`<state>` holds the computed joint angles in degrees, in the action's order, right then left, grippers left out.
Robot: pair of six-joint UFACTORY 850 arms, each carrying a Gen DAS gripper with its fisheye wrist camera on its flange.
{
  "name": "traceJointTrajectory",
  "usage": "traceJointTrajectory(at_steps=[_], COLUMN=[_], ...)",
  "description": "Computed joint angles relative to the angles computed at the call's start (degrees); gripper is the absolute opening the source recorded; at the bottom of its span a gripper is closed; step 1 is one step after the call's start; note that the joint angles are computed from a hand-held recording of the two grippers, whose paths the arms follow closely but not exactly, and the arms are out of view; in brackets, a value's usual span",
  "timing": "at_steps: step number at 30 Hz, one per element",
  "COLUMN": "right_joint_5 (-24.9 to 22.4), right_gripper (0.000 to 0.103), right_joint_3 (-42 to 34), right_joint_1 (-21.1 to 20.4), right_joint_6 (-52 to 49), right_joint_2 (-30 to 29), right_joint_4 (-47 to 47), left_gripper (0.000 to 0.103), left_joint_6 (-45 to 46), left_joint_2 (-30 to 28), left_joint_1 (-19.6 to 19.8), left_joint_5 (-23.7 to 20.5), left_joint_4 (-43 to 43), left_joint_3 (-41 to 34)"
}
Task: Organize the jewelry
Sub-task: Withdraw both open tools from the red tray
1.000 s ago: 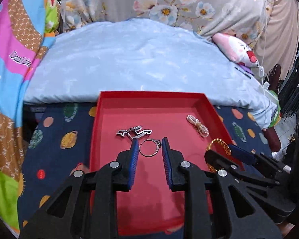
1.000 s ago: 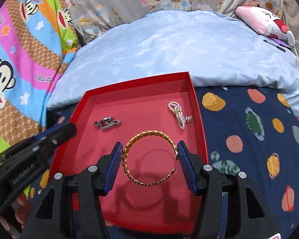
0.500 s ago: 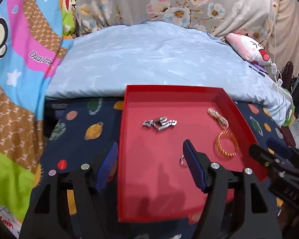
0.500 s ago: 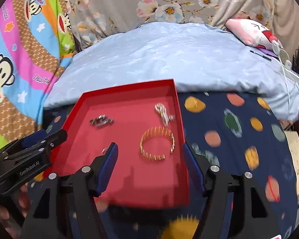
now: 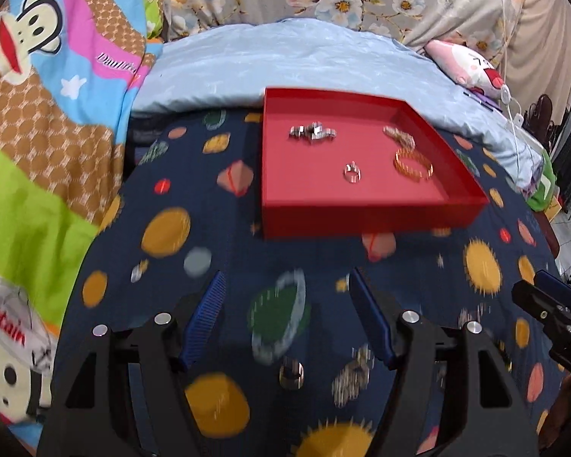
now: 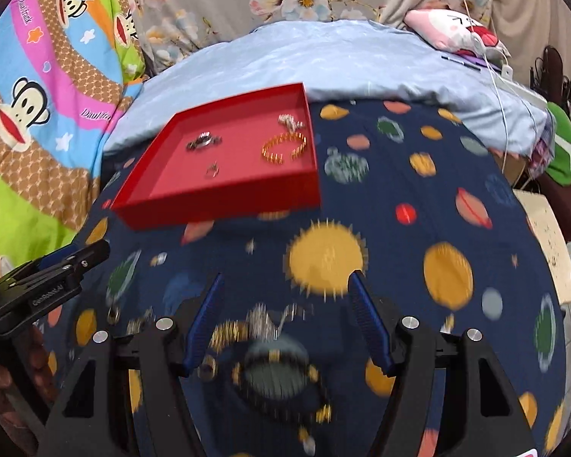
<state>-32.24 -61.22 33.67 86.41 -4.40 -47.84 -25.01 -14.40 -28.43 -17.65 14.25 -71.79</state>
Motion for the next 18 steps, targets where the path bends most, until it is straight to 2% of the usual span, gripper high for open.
traceJointTrajectory(at_steps=[4,11,18], right_joint_5=[-2.9,-1.8,-0.8], right_gripper=[0.065,0.063,0.049], right_joint_3=[2.5,6.4,7.4], right_joint_1=[2.6,4.6,4.8], right_joint_6=[0.4,0.6,1.6], right_joint_2=[1.7,3.5,3.7], right_joint_4=[0.8,4.2,4.6], left_gripper=[0.065,0.065,0.065], left_joint_6=[1.5,3.6,4.2], left_joint_2=[2.9,5.2,6.4], left_joint_1=[-0.8,-1.8,-2.6], left_joint_5=[-0.6,-1.6,-1.4], left_joint_4=[-1.9,-4.4,-5.4], left_joint_3=[4.5,8.8,10.2])
